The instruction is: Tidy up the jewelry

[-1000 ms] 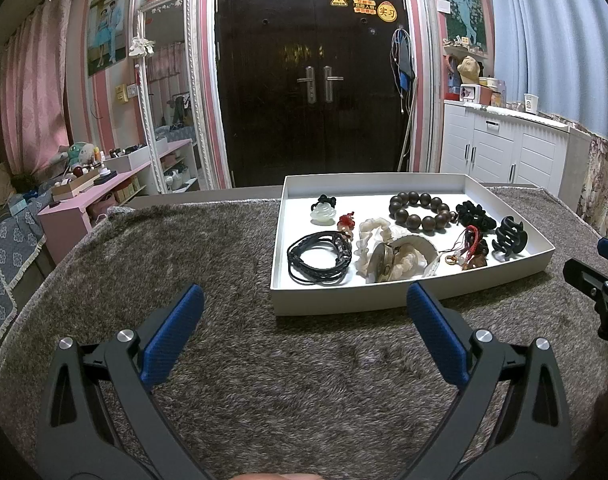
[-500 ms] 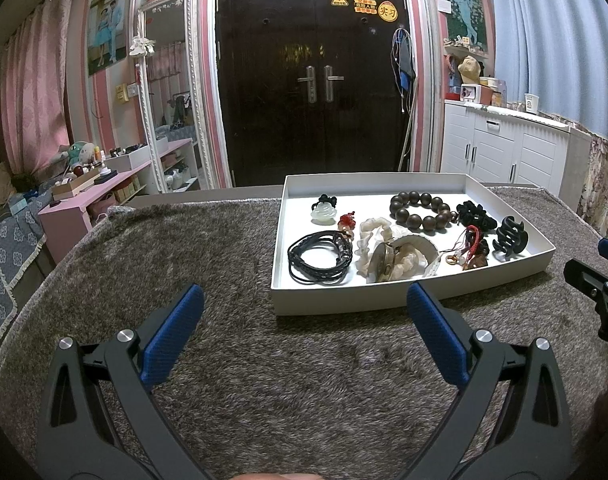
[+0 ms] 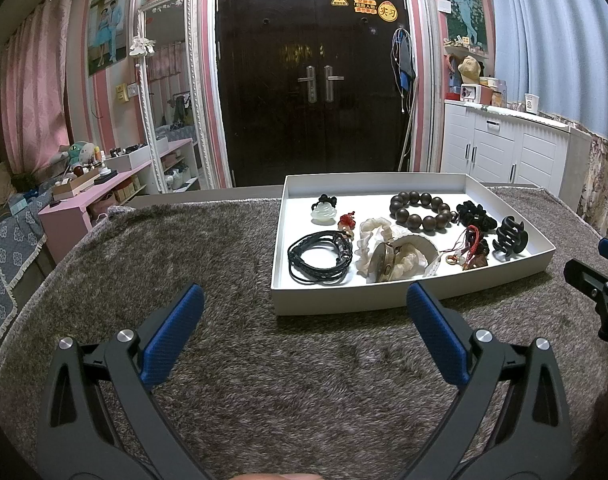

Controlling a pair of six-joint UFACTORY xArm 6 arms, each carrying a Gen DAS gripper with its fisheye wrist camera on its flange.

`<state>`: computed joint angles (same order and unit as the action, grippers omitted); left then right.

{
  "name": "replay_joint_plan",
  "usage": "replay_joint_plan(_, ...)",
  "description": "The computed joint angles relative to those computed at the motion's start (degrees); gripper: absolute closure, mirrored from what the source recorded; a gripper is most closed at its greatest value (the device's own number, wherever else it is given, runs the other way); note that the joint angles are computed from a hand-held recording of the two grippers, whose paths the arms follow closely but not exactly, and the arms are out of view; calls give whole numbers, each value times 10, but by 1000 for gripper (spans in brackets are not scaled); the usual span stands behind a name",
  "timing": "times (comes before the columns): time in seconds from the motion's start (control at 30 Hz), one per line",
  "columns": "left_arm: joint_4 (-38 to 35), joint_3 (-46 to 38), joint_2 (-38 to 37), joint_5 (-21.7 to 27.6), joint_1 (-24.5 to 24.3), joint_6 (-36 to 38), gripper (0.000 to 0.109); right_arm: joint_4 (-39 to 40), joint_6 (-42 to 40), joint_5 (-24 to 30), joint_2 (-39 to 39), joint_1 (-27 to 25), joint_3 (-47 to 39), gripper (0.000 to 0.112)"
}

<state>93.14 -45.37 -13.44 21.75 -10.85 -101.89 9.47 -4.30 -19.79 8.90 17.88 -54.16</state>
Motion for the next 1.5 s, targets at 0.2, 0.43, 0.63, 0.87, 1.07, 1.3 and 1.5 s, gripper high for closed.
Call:
replay_joint_plan(0.2, 3, 0, 2, -1, 2, -3, 8, 4, -2, 0, 0, 1, 0, 15)
replay_joint_plan(0.43, 1, 0, 1, 0, 0, -1, 8, 6, -5, 1, 1, 2, -1, 15)
replay_joint_plan(0.63, 3, 0, 1, -1, 2, -2, 8, 9, -8, 2, 1, 2, -2, 15)
replay_joint_plan(0.87, 2, 0, 1, 0, 2, -2, 8, 10, -9, 2, 1, 3, -2, 15)
replay_joint_plan(1.07, 1, 0, 1, 0, 2, -1, 8, 8, -7, 2, 0, 2, -2, 15)
replay_joint_plan(1.3, 1, 0, 1, 0, 1, -1, 8, 8, -7, 2, 0, 2, -1, 15)
replay_joint_plan(1.5, 0, 0, 2, 0, 1, 0, 8, 9, -8, 3, 0, 2, -2, 15)
